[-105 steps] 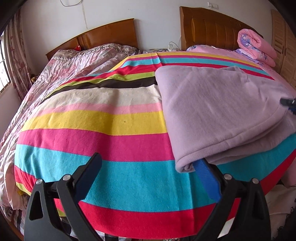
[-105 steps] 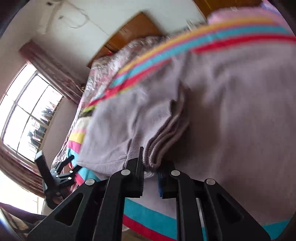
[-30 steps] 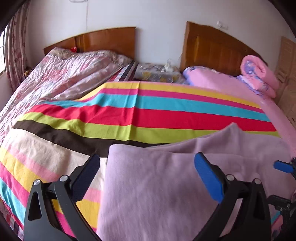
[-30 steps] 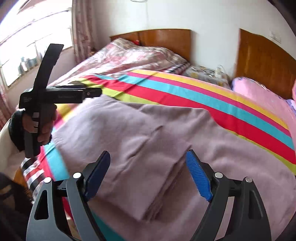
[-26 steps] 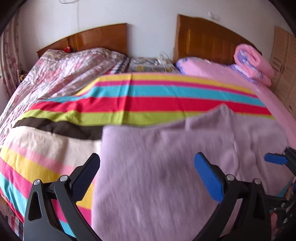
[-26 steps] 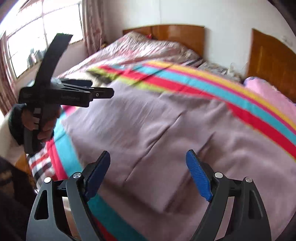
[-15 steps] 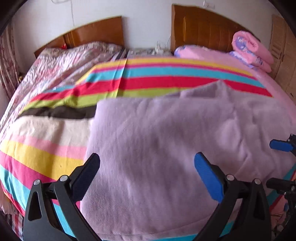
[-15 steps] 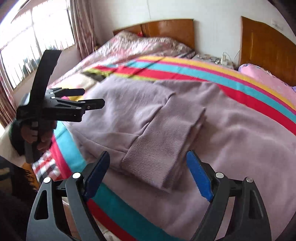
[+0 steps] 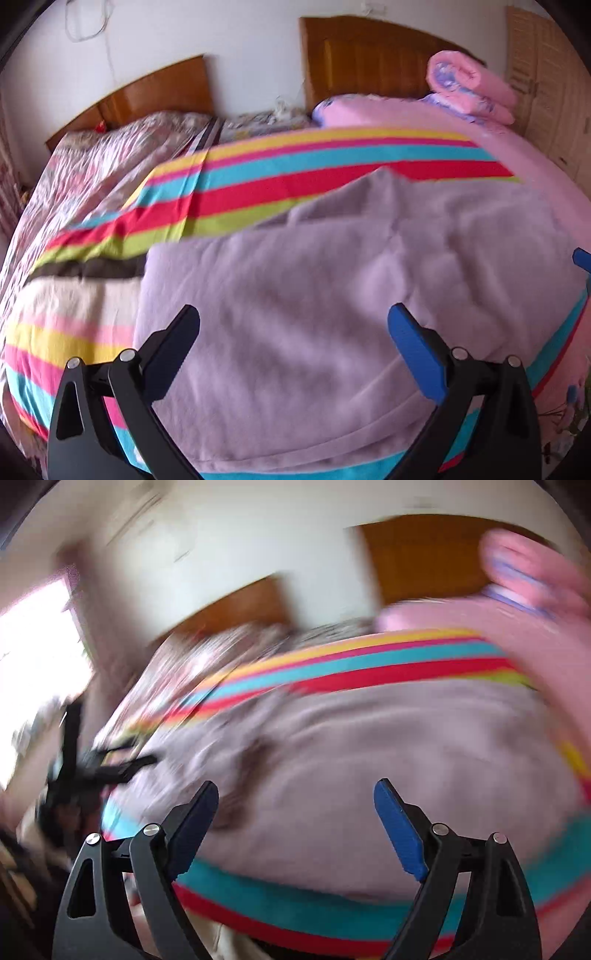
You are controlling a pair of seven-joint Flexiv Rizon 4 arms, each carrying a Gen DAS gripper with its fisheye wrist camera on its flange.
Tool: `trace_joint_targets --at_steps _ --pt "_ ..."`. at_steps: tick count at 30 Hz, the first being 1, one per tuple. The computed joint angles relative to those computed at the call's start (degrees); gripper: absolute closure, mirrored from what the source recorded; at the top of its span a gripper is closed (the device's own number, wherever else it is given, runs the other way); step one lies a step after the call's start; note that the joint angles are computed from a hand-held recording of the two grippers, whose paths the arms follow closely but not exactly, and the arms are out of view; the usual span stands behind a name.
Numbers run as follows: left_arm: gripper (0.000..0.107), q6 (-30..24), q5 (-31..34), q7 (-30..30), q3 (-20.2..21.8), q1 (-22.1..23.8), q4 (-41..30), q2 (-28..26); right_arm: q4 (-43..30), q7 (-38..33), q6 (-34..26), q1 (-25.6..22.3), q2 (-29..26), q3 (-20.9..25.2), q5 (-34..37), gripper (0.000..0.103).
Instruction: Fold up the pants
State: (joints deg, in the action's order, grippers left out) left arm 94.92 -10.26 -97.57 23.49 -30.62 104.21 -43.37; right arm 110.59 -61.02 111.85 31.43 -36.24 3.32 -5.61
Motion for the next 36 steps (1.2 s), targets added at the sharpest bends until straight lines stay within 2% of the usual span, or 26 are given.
trace_joint_targets --at_steps 2,3,4,7,10,12,14,16,18,19,22,23,26,30,33,34,36 --pt "0.005 0.2 0.9 2.0 -3.5 1.9 -1.9 0.0 3.5 2.1 2.5 3.4 1.8 -5.1 9.9 0.019" --pt "0.005 -0.5 1.3 3.2 -5.0 2.7 -3.0 -0.1 4.6 2.7 3.4 3.7 2.2 -5.7 13.5 0.019" --pt "0.005 -1.3 1.7 4.0 -5.7 2.9 -4.3 -0.6 6.4 7.1 4.1 2.4 2.5 -5.8 13.7 0.020" --pt "0.005 -4.5 3.1 5.8 -7.4 2.4 -8.2 -2.6 7.3 11.4 3.1 -2.4 2.3 -2.4 15.3 0.020" --pt "0.005 -9.4 4.9 5.9 -7.2 1.3 -11.9 -4.7 5.8 16.9 -0.9 -10.6 0.5 4.3 10.2 0.024" --pt "0.005 -12.8 5.7 5.1 -7.9 1.7 -13.9 -6.0 4.4 18.1 -1.2 -12.8 -0.7 5.9 6.8 0.024" --pt "0.005 -14.0 6.5 4.0 -9.1 2.5 -14.2 -6.3 2.4 18.7 -2.7 -12.9 -1.5 5.6 4.0 0.024" --pt "0.005 -14.2 7.0 3.9 -11.9 5.0 -14.0 -6.3 0.1 19.6 -6.9 -15.3 -2.4 7.8 0.4 0.025" --pt "0.005 -13.3 6.7 4.1 -15.4 7.9 -13.5 -6.3 -0.3 20.3 -10.8 -20.1 -2.6 12.9 -2.1 0.026" --pt "0.005 -13.1 6.8 4.3 -16.1 8.7 -13.4 -6.3 -0.5 20.1 -11.0 -20.9 -2.7 14.0 -2.4 0.028" --pt "0.005 -12.5 7.4 4.3 -16.4 9.1 -13.1 -6.3 -1.5 19.4 -11.9 -27.7 -4.9 22.2 -4.8 0.029" --pt "0.005 -12.2 7.5 4.2 -16.5 9.2 -13.1 -6.4 -1.9 19.3 -11.5 -28.6 -5.6 23.2 -5.1 0.029" --pt "0.005 -11.9 7.7 4.1 -16.2 8.9 -13.4 -6.6 -3.4 20.8 -10.8 -28.3 -6.7 22.8 -4.9 0.030" --pt "0.005 -11.7 7.8 4.9 -17.0 9.5 -13.1 -6.5 -3.0 22.9 -10.1 -23.8 -5.6 18.0 -4.3 0.030" --pt "0.005 -11.0 7.7 5.2 -17.3 9.7 -12.7 -6.5 -2.6 19.7 -16.0 -24.7 -4.0 19.1 -7.8 0.036" --pt "0.005 -10.9 7.6 5.3 -17.2 9.7 -12.7 -6.5 -2.3 19.2 -17.0 -24.6 -3.5 19.1 -7.5 0.042" --pt "0.005 -10.9 7.5 5.4 -17.2 9.6 -12.8 -6.6 -1.6 21.0 -15.4 -22.7 -2.8 16.7 -4.1 0.049"
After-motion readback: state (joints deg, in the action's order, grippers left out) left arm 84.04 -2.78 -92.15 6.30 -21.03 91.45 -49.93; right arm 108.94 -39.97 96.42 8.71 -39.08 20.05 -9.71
